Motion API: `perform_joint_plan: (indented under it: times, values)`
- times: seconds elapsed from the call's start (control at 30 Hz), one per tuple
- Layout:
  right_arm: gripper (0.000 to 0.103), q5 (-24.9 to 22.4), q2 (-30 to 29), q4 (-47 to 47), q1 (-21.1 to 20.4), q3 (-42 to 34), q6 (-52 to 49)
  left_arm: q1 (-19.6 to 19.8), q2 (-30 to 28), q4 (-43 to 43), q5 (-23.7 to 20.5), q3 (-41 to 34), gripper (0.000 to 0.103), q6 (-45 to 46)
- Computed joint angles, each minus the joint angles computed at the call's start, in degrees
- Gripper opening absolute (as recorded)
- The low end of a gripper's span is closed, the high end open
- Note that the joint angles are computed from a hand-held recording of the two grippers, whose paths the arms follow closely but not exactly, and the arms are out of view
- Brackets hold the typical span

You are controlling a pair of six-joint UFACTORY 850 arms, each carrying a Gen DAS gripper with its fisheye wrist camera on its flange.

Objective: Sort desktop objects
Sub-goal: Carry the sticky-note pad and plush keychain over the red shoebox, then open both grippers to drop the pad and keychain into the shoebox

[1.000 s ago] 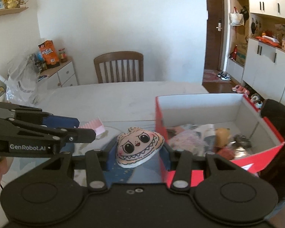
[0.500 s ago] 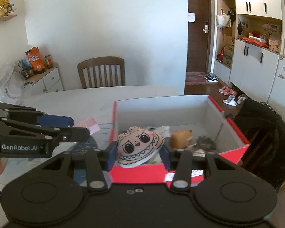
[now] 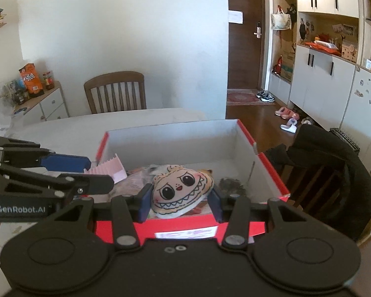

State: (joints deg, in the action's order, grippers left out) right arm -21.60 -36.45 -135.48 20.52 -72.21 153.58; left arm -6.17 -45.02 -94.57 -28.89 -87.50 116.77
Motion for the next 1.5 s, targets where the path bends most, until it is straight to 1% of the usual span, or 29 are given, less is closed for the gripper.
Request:
perform_joint_plan:
  times: [0.2, 0.3, 0.47, 0.7, 0.8, 0.9, 0.97, 1.03, 1.1, 1.17, 1.27, 1.4, 1.5]
  values:
    - [0.047, 2.7, -2.2, -0.7, -2.1, -2.8, 0.1, -1.6, -2.8, 4.9, 3.4, -4.2, 0.043, -5.8]
    - [0.047, 4.4, -3.8, 0.3, -3.1, -4.8, -1.2, -2.3, -3.8, 5.8, 5.1, -5.8, 0.043, -6.0]
    - [0.047, 7.2, -6.6, 5.7, -4.2, -8.6, -7.0, -3.3, -6.4, 11.0, 7.8, -9.9, 0.043, -10.6]
    - [0.047, 10.2, -10.4, 21.1, -5.0, -13.7, -23.6, -4.5, -10.9, 22.2, 10.8, -16.5, 0.043, -21.3]
    - [0.047, 11.2, -11.9, 29.6, -5.3, -15.7, -32.6, -4.8, -13.1, 29.6, 11.0, -19.8, 0.043, -28.8]
    - [0.047, 12.0, -13.0, 36.0, -5.6, -17.1, -39.7, -4.9, -15.4, 40.1, 10.0, -23.9, 0.043, -40.3]
    - [0.047, 12.4, -13.6, 39.7, -5.6, -17.8, -43.8, -5.1, -16.7, 45.5, 9.5, -26.0, 0.043, -46.5]
    - [0.047, 12.9, -14.1, 44.6, -5.8, -18.5, -49.3, -5.1, -17.8, 49.0, 8.6, -27.7, 0.043, -50.6]
    - [0.047, 13.0, -14.8, 51.7, -5.8, -19.6, -57.0, -5.2, -18.8, 52.2, 8.0, -29.3, 0.043, -53.9]
    - [0.047, 13.1, -15.7, 59.5, -6.0, -20.7, -65.3, -5.3, -19.6, 54.7, 7.4, -30.5, 0.043, -56.3]
    - [0.047, 12.9, -16.6, 67.6, -6.0, -22.0, -73.7, -5.5, -20.2, 56.5, 7.0, -31.2, 0.043, -57.7]
    - [0.047, 12.7, -17.4, 75.0, -6.0, -23.1, -81.5, -5.4, -21.1, 58.8, 5.9, -32.6, 0.043, -59.8]
    - [0.047, 12.8, -17.8, 77.4, -6.0, -23.5, -84.1, -5.2, -21.4, 58.8, 5.3, -33.0, 0.044, -59.6]
